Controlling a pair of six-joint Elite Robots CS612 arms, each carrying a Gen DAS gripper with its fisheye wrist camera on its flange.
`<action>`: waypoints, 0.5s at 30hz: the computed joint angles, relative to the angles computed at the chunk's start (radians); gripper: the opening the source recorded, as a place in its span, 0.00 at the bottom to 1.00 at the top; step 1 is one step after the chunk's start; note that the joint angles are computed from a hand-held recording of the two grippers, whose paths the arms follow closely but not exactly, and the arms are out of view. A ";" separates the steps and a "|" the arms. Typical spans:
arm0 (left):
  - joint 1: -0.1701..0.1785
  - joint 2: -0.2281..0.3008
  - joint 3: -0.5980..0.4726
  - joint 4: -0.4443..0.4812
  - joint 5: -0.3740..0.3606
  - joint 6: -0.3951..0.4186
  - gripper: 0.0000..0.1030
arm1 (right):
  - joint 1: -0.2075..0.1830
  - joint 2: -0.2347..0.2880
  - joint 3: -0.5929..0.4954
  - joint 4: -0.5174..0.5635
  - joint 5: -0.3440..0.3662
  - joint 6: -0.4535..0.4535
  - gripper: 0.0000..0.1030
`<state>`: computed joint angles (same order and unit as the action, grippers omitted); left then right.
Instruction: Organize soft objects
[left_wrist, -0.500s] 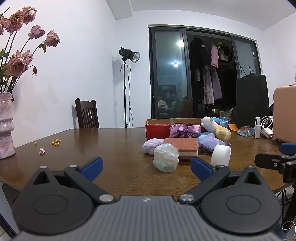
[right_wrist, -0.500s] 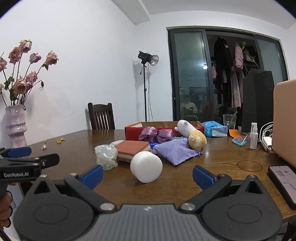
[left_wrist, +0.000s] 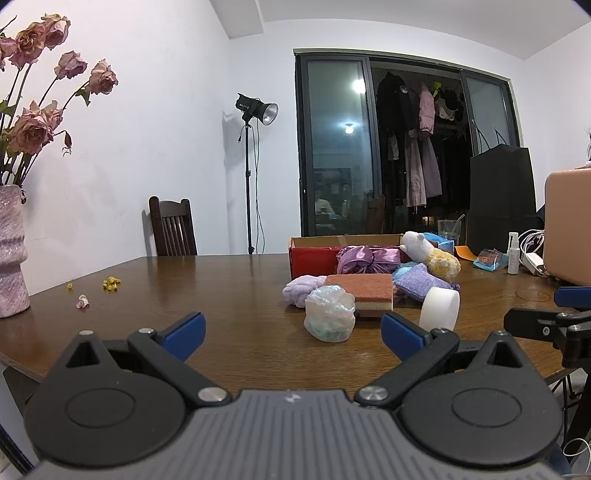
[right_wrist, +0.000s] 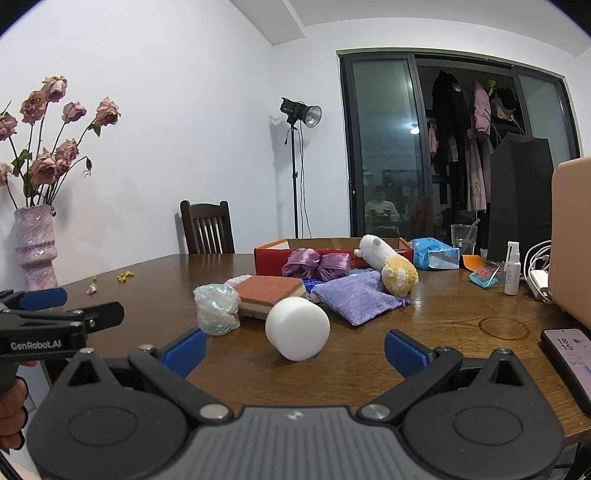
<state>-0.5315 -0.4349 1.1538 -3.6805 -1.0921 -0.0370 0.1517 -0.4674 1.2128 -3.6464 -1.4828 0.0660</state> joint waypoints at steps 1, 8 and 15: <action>0.000 0.000 0.000 0.000 0.000 0.000 1.00 | 0.000 0.000 0.000 0.001 0.001 0.001 1.00; 0.000 -0.001 0.002 0.002 0.003 -0.002 1.00 | -0.001 -0.001 0.000 0.004 0.003 0.003 1.00; -0.001 -0.008 0.009 -0.002 0.004 -0.002 1.00 | -0.001 0.000 -0.002 0.004 -0.001 0.002 1.00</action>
